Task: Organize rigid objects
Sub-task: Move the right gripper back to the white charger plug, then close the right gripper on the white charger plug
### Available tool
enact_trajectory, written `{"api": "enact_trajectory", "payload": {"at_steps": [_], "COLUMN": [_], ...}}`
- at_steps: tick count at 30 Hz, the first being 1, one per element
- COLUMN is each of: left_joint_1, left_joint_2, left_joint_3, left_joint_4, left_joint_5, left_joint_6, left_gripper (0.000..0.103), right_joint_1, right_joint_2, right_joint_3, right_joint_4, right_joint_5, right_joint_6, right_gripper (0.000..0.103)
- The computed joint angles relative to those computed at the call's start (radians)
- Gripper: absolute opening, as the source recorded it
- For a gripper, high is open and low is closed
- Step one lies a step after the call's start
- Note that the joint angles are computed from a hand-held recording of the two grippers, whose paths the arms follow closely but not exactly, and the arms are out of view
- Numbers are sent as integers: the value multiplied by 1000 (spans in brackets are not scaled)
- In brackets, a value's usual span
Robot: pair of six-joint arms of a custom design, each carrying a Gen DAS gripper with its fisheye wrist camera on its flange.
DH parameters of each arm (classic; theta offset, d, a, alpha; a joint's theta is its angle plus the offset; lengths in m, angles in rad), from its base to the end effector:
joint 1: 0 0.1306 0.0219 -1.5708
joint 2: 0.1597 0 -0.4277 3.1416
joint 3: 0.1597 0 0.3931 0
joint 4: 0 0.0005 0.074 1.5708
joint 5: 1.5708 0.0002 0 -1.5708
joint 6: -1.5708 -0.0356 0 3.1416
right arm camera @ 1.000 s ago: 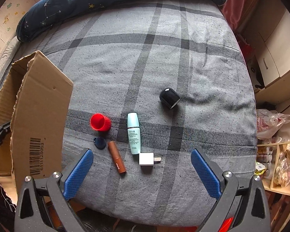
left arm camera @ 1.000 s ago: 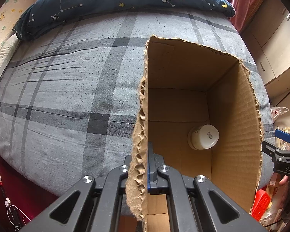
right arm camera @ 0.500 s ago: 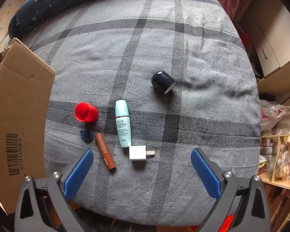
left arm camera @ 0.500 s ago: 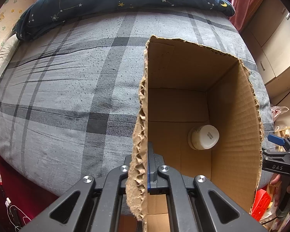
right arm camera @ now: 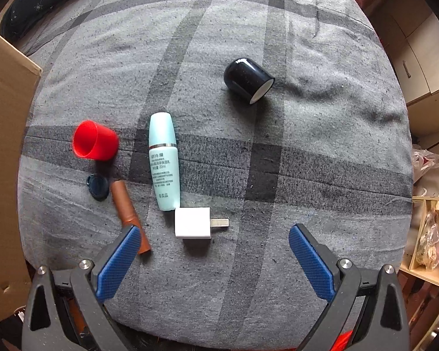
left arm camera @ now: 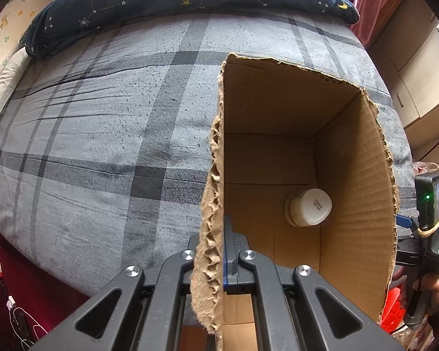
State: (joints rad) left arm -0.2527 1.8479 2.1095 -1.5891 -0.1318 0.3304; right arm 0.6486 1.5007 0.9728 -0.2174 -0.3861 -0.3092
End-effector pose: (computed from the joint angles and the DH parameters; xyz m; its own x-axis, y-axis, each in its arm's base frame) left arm 0.5904 -0.1481 0.5137 -0.9594 -0.0844 -0.2692 -0.0994 0.9941 0.0425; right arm 0.3733 0.2992 0.2859 -0.7522 -0.2165 -0.6223 -0.5787 0.6687 0.4669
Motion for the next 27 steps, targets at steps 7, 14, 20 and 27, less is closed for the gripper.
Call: {"api": "enact_trajectory", "payload": {"at_steps": [7, 14, 20, 27], "left_joint_1": [-3, -6, -8, -8], "left_joint_2": [-1, 0, 0, 3], "left_joint_3": [-10, -11, -9, -4], "left_joint_4": [3, 0, -5, -17], "left_joint_5": [-10, -17, -25, -35], "left_joint_6": [31, 59, 82, 118], "left_gripper": [1, 1, 1, 1], "right_joint_1": [14, 25, 29, 35], "right_joint_2": [27, 33, 39, 32], "right_joint_3": [1, -7, -24, -57], "right_joint_4": [55, 104, 159, 254], "right_joint_5": [40, 86, 97, 118], "right_joint_6": [19, 54, 89, 145], "right_gripper": [102, 94, 76, 46]}}
